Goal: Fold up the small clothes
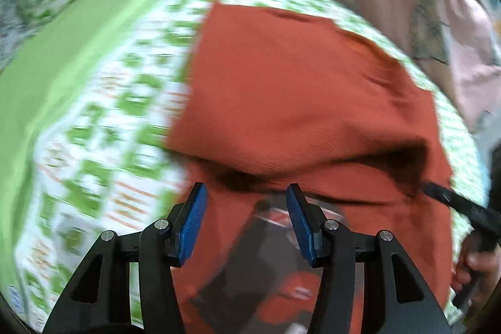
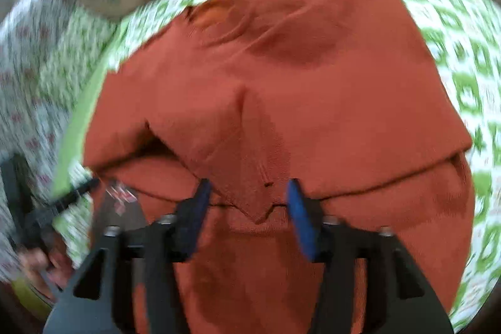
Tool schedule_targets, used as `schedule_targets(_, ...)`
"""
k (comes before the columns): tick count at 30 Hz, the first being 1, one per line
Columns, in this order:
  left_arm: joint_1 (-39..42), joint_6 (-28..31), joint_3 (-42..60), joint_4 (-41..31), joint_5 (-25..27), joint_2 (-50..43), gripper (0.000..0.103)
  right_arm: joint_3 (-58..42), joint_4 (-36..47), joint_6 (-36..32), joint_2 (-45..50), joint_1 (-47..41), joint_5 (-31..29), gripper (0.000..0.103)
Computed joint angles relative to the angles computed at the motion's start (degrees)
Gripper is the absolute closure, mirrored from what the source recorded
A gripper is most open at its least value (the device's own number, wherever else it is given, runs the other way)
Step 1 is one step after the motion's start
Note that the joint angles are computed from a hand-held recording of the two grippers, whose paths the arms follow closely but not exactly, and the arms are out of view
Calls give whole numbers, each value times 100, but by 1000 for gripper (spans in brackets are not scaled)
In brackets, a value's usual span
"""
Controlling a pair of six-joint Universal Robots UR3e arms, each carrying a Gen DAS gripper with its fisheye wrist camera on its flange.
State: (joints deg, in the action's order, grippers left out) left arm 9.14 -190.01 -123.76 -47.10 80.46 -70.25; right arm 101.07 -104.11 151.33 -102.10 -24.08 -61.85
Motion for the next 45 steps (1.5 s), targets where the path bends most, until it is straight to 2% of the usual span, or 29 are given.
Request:
schedule_targets(2,94,-48,-84,280,314,-164,50,55,-422,36,153,346,-350,38)
schedule_targets(4,191,-103,-26,507,366,-485,50,104,-1021,132,410,662,-687,38)
schedule_targets(5,251,-70,-6,621,325,-623,50,113,-1255,168,503,726,-780,43)
schedule_targets(6,170,-92,98,762,436,-834,50,36,-1469,233,653,775,-865,73)
schedule_targets(7,67,-115,227,842,567,-1020,50,-151,-1480,293,806,784,-935,85)
schedule_targets(10,22,-196,474,907,797,-1265,57,-540,-1741,368,796,554,-849,89)
schedule_targets(15,-21,-354,550,899,809,-1347,62,-314,-2978,145,303,-8,-882,89)
schedule_targets(16,-289,-549,773,874,961,-1553,66,-307,-2977,45,331,-98,-882,89)
schedule_targets(19,-395,-671,797,851,996,-1585,72,-462,-2523,-310,705,-143,-1072,87)
schedule_targets(22,-36,-773,520,826,578,-1283,72,-232,-2430,-483,840,-49,-1564,74)
schedule_targets(26,733,-695,25,725,-168,-755,72,320,-2491,-255,296,-634,-1505,73)
schedule_targets(28,1017,-632,-151,675,-485,-555,71,411,-2621,112,131,-975,-1559,71)
schedule_targets(30,998,-617,-125,613,-453,-516,71,374,-2347,396,-55,-1480,-1151,71)
schedule_targets(33,945,-676,-62,577,-405,-554,70,39,-1480,283,-73,-2005,-241,70)
schedule_targets(36,1053,-703,-105,561,-546,-529,70,-494,-390,-133,241,-2008,391,70)
schedule_targets(38,1119,-683,-143,510,-619,-458,69,-689,-90,-235,458,-1898,575,68)
schedule_targets(39,1122,-671,-137,509,-623,-467,69,-890,14,-155,699,-1730,497,65)
schedule_targets(42,1180,-598,-146,457,-673,-430,69,-915,-380,211,1079,-1290,69,63)
schedule_targets(45,1208,-564,-118,453,-722,-483,69,-1303,-78,163,1569,-889,-334,61)
